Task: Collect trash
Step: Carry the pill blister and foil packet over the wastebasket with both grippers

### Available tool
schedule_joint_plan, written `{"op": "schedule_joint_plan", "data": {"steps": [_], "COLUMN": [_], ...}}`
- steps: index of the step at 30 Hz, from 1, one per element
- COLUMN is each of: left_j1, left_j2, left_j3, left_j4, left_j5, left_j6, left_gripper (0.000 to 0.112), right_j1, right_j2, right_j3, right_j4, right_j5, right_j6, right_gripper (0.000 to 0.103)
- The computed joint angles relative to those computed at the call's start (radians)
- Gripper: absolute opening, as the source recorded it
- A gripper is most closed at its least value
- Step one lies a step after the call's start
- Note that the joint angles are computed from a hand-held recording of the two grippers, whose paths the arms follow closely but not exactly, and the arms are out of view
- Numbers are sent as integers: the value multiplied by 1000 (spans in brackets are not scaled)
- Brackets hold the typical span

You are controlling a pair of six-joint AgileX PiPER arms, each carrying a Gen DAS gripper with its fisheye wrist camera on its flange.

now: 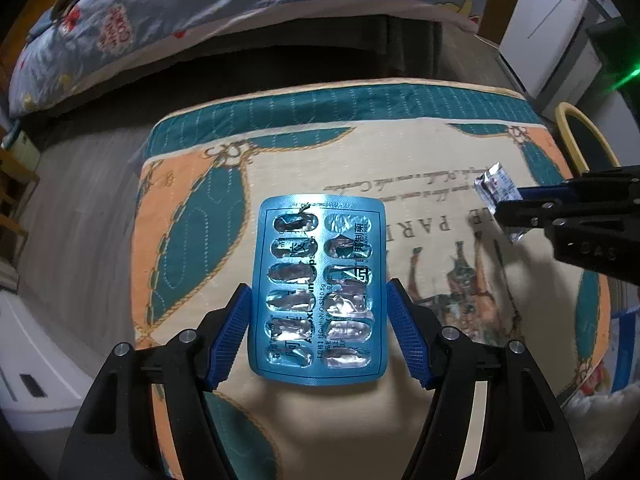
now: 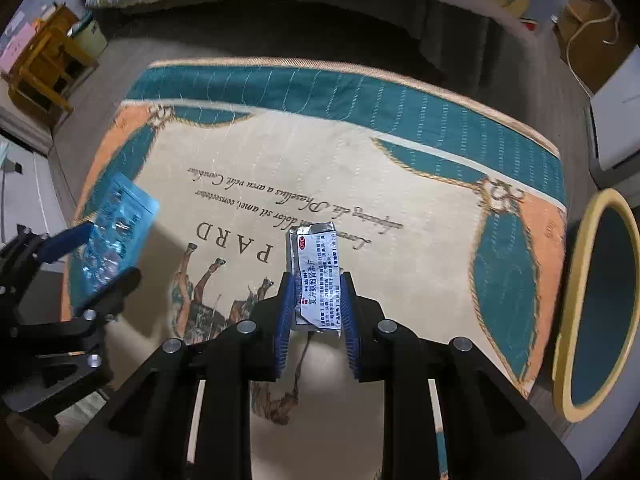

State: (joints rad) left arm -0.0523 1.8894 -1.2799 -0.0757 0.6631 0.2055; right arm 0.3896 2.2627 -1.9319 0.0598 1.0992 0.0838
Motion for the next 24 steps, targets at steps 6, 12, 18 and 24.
{"op": "schedule_joint_plan", "data": {"steps": [6,12,18,24], "left_j1": [-66,-168,-284,-372], "left_j2": [-29,-57,-35,-1], "left_j3": [12,7,-36,-101], "left_j4": [25,79,155,174], "left_j5": [-22,-60,-61,-55], "left_j6": [-40,-108,-207,-252], "left_gripper": [69,69,69,69], "right_j1": [-43,-133,-259,-392], "right_j2": [-167,-282,-397,-460], "right_j3": [185,272,399,489], "right_j4": [17,13,7,18], "right_j5": [-102,-131,-183,-216], "right_j6": [18,20,17,-15], "right_gripper": [22,22,22,22]}}
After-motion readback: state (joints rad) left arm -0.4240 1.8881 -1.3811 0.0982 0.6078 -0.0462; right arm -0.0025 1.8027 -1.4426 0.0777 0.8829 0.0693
